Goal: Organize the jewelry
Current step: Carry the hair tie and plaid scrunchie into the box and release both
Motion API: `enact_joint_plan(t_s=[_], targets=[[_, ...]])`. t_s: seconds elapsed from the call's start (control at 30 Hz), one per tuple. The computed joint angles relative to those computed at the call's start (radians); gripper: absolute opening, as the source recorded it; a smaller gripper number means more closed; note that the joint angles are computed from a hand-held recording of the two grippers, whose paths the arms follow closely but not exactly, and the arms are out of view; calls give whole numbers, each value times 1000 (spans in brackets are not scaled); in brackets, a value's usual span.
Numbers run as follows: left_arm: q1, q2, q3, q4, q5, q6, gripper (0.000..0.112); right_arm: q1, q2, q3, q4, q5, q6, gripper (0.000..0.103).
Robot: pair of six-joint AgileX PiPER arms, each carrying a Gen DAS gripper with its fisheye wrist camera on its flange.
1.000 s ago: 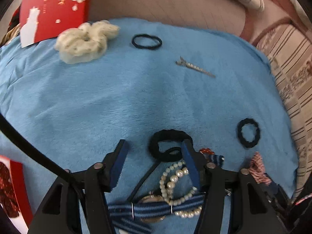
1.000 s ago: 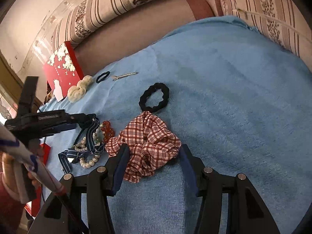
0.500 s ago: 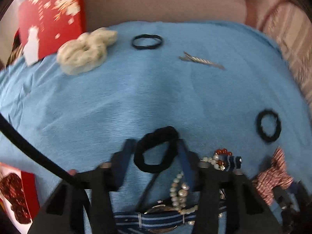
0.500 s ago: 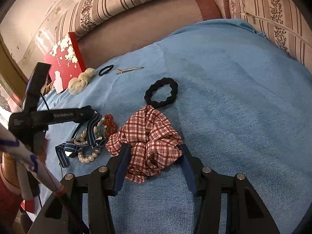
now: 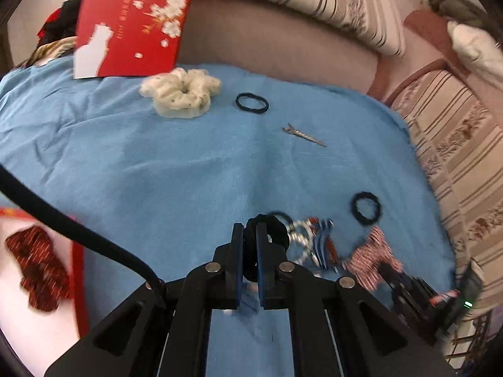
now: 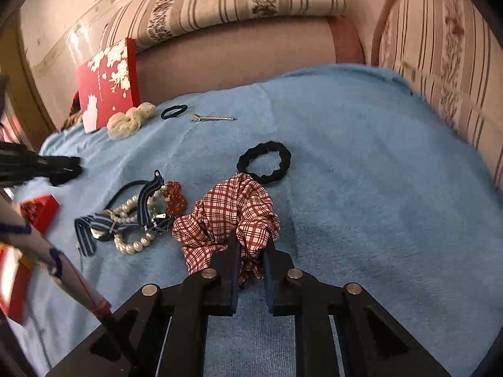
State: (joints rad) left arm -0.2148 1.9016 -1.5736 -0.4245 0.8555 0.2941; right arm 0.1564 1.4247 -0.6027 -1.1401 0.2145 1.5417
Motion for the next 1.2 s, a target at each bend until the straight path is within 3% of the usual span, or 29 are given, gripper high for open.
enact_joint_plan(t_s=[0.07, 0.13, 0.3, 0.5, 0.6, 0.73, 0.93, 1.2], targets=[[58, -81, 84, -70, 13, 67, 7, 59, -19, 11, -63, 72, 77, 11], [124, -165, 167, -114, 28, 128, 6, 69, -61, 26, -1, 70, 40, 10], [292, -303, 303, -109, 34, 250, 7, 116, -245, 43, 363, 101, -238, 10], [610, -292, 304, -172, 116, 392, 7, 404, -273, -134, 349, 356, -235, 10], [722, -253, 280, -195, 134, 434, 7, 504, -214, -249, 381, 397, -280, 10], [826, -175, 225, -200, 154, 465, 7, 597, -47, -438, 508, 364, -395, 10], [862, -43, 115, -188, 156, 440, 7, 701, 255, -751, 695, 369, -625, 10], [851, 109, -57, -144, 158, 362, 7, 769, 599, -1106, 970, 445, -945, 10]])
